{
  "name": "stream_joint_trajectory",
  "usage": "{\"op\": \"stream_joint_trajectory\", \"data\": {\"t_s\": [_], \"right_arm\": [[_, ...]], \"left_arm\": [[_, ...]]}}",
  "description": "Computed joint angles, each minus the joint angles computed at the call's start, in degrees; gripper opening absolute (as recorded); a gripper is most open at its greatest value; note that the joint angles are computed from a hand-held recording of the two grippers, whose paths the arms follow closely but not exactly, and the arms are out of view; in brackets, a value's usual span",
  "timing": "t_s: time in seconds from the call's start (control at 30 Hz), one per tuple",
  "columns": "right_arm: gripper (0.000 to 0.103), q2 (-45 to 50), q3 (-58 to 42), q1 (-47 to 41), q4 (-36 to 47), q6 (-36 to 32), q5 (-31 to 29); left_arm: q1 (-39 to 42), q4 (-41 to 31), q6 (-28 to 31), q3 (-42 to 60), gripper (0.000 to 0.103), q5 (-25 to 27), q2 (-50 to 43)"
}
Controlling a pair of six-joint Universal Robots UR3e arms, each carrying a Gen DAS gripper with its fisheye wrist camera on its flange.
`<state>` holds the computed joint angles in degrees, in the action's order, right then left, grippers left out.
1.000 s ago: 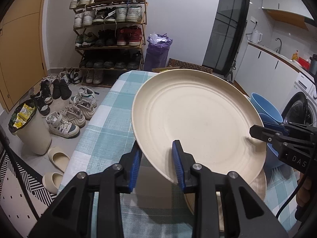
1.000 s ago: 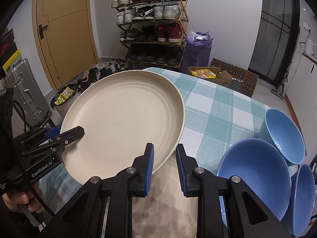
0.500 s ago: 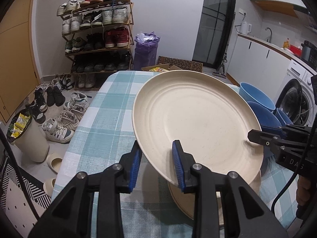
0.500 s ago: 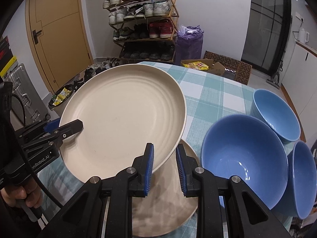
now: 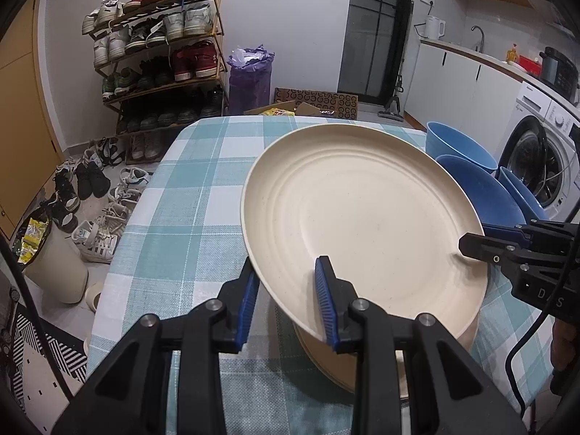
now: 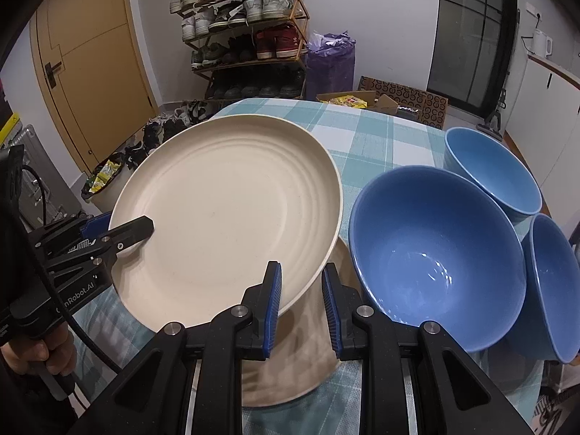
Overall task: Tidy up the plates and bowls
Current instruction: 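Lift the cream plate with both tools and carry it over the plate stack, then lower the cream plate onto the stack and open both tools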
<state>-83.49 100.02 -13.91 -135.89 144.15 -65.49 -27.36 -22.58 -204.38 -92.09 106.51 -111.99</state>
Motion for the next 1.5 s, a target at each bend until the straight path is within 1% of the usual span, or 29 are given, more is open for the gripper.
{"op": "stream_joint_trajectory", "data": {"t_s": [0.47,0.87,1.5], "right_arm": [[0.023,-3.36,5.08,-1.93,0.29,-0.39,-0.04],[0.023,-6.24,9.42,-3.73,1.31,-1.69,0.57],[0.023,-6.01,10.78,-2.8,1.25,-0.72,-2.97]], "left_arm": [[0.16,-2.58,2.42,1.41,0.03,-1.74,-1.16],[0.41,-5.4,6.51,2.06,0.031,-2.77,-1.25],[-0.5,-8.66,9.41,4.07,0.032,-2.76,-3.38]]}}
